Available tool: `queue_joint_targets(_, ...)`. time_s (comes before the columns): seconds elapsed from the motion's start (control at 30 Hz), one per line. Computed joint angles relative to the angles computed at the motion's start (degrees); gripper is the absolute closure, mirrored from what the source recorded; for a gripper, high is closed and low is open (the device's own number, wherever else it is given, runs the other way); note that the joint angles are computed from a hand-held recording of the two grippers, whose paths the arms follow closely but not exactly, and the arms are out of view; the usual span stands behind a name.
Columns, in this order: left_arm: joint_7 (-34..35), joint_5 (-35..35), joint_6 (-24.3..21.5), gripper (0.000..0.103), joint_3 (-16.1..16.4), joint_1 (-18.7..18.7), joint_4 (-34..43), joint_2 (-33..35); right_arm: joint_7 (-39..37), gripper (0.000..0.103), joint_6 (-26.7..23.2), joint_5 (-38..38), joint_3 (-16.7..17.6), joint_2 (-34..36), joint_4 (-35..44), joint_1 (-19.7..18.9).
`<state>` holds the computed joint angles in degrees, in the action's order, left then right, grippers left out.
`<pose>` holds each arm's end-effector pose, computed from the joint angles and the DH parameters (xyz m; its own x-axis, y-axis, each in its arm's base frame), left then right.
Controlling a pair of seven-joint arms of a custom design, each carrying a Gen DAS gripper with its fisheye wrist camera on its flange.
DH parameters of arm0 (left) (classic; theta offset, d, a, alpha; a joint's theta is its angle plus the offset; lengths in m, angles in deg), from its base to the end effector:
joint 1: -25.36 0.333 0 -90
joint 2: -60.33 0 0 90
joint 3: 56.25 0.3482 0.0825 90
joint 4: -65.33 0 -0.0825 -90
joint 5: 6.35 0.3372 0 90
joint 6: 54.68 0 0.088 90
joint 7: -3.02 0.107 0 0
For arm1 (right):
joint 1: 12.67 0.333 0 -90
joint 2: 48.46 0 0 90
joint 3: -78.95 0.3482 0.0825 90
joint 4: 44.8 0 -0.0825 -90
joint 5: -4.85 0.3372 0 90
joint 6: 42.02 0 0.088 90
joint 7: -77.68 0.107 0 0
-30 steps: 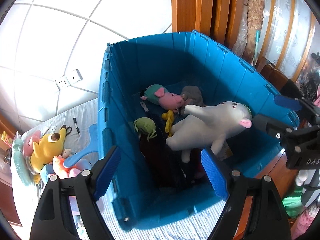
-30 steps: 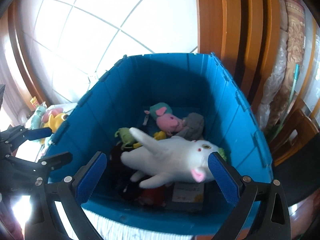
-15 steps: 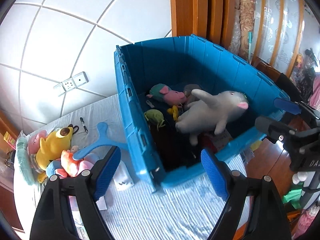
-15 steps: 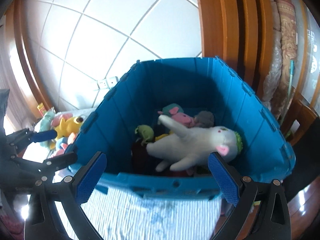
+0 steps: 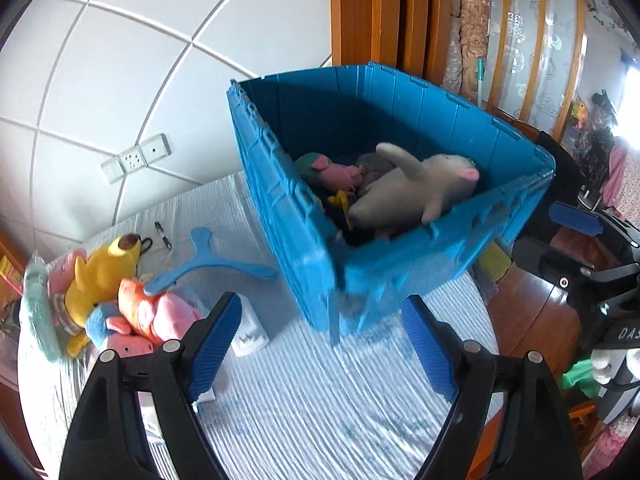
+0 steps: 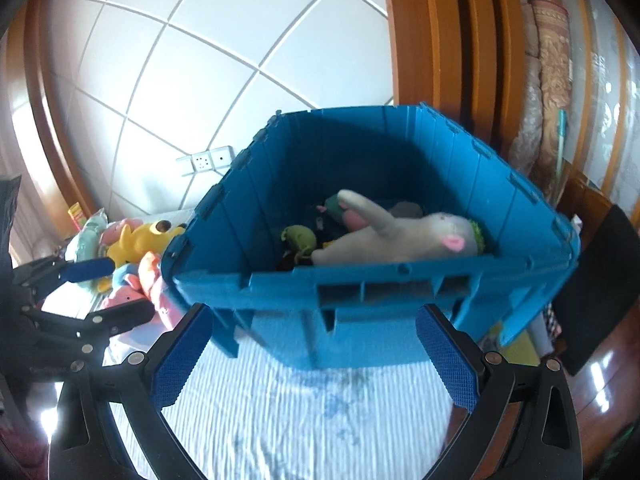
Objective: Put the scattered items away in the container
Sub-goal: 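Raise both open grippers out of the blue crate, then move both open grippers back from the crate toward the plush pile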
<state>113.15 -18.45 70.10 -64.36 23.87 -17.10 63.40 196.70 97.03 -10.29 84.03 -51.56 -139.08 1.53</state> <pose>0.5576 -0.0989 0.7591 -0.4380 -0.8989 -0.0102 -0.6751 0.3364 -0.6566 0.5102 0.1795 0.7542 0.0079 -0.9934 -0.1141 -0.6523 0.0814 -0.7536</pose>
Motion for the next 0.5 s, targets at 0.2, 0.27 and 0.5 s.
queue_joint_targets(0.2,0.2,0.0,2.3,0.020,1.1,0.2,-7.5,-5.1,-2.7,0.000,0.2,2.0,0.9,-1.5,-2.4,0.9)
queue_joint_targets(0.27,-0.7,0.7,3.2,0.020,1.4,-0.1,-9.6,-6.7,-3.9,0.000,0.6,2.8,1.1,-1.9,-3.0,1.1)
queue_joint_targets(0.5,-5.5,3.3,3.9,0.020,3.0,-0.4,-16.0,-11.9,-7.4,0.000,-1.2,5.2,2.1,-2.9,-4.3,2.2)
